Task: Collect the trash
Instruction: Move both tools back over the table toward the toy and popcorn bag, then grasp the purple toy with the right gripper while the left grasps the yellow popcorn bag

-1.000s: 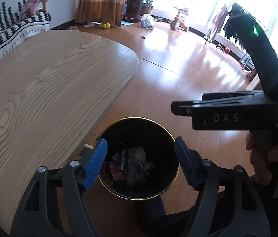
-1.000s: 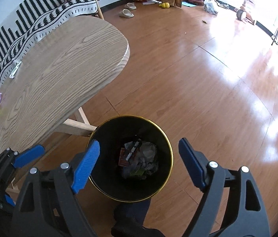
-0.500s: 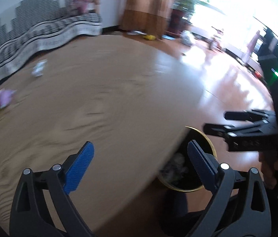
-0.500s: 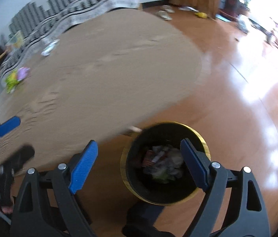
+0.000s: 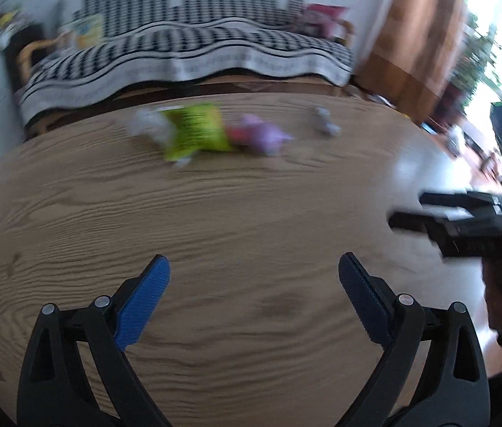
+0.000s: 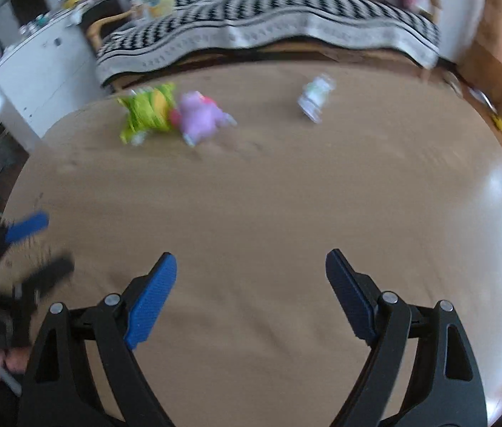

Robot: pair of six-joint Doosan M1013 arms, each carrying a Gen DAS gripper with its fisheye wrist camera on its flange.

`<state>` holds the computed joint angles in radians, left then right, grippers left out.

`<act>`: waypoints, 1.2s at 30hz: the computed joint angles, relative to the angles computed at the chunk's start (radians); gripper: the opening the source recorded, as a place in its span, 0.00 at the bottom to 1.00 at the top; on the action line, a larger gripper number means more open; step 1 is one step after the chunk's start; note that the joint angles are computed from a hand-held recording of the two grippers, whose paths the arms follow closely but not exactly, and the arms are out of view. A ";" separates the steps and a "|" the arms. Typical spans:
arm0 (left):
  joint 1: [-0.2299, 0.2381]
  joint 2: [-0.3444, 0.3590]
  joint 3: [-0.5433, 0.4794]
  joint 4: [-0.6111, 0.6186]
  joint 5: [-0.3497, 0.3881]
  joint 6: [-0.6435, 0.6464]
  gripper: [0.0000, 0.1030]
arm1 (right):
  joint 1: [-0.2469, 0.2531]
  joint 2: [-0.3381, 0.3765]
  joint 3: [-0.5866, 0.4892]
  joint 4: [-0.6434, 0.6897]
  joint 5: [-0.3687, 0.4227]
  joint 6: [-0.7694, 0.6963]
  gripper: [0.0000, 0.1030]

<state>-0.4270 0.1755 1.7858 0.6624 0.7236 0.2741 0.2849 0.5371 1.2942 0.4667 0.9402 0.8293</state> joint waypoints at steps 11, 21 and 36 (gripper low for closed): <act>0.076 -0.013 0.020 -0.026 -0.030 -0.045 0.90 | 0.145 0.215 -0.317 -0.142 0.011 0.089 0.81; 0.120 0.046 -0.039 -0.033 -0.042 -0.013 0.90 | 0.129 0.243 -0.339 -0.058 0.066 -0.014 0.49; 0.157 0.221 -0.251 0.050 0.068 0.011 0.90 | -0.057 -0.021 0.060 0.169 0.059 -0.221 0.46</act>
